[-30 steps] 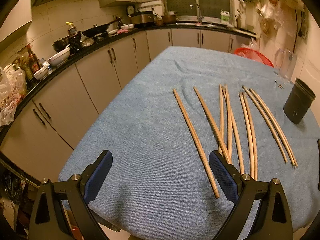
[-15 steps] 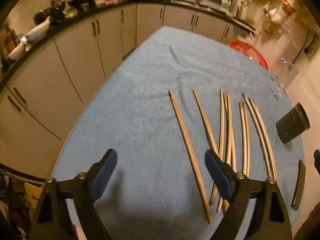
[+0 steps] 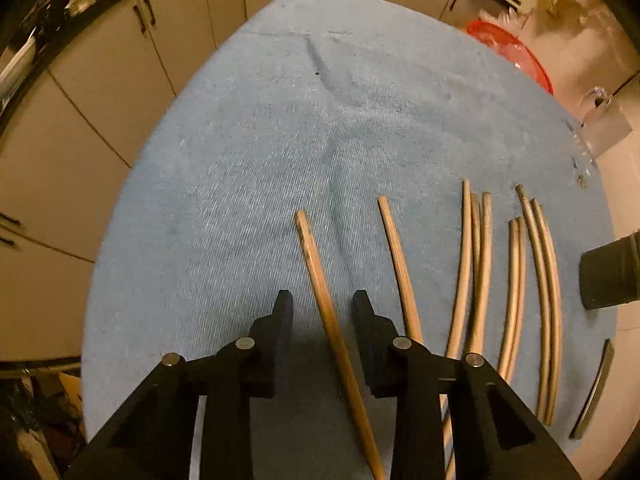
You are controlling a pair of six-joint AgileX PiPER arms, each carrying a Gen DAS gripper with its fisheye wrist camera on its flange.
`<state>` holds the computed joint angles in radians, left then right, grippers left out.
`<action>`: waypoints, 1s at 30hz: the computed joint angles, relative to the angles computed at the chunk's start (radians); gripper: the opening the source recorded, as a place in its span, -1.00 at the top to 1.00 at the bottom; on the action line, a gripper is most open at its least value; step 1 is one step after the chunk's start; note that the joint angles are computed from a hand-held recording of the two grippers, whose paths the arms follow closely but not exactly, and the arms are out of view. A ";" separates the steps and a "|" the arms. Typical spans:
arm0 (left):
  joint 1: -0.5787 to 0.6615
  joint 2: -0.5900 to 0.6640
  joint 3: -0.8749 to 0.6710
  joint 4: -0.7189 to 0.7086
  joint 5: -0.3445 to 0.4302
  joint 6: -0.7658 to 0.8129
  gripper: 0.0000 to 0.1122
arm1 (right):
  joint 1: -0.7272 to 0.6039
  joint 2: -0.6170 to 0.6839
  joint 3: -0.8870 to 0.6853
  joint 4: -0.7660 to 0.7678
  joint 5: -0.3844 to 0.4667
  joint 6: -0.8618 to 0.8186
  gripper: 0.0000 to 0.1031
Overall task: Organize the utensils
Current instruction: 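Close the left gripper on one wooden chopstick while the right gripper grasps another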
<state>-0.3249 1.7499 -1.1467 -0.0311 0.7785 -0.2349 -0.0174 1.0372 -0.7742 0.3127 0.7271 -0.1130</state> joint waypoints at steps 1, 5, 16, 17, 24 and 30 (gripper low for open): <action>-0.001 0.003 -0.006 0.005 0.000 -0.010 0.53 | -0.005 0.019 -0.012 0.014 0.005 -0.016 0.21; -0.021 0.023 -0.036 0.082 0.027 -0.063 0.81 | 0.004 0.136 -0.086 0.008 0.024 -0.020 0.42; -0.018 -0.059 0.062 0.107 0.003 -0.007 0.81 | 0.086 0.584 -0.377 -0.192 0.115 0.177 0.63; -0.010 -0.066 0.065 0.098 0.006 0.008 0.80 | 0.091 0.610 -0.389 -0.225 0.116 0.207 0.64; 0.021 -0.067 0.078 0.079 -0.018 0.074 0.80 | 0.084 0.707 -0.438 -0.307 0.125 0.287 0.64; 0.014 -0.065 0.082 0.088 -0.027 0.065 0.80 | 0.099 0.764 -0.477 -0.344 0.139 0.322 0.73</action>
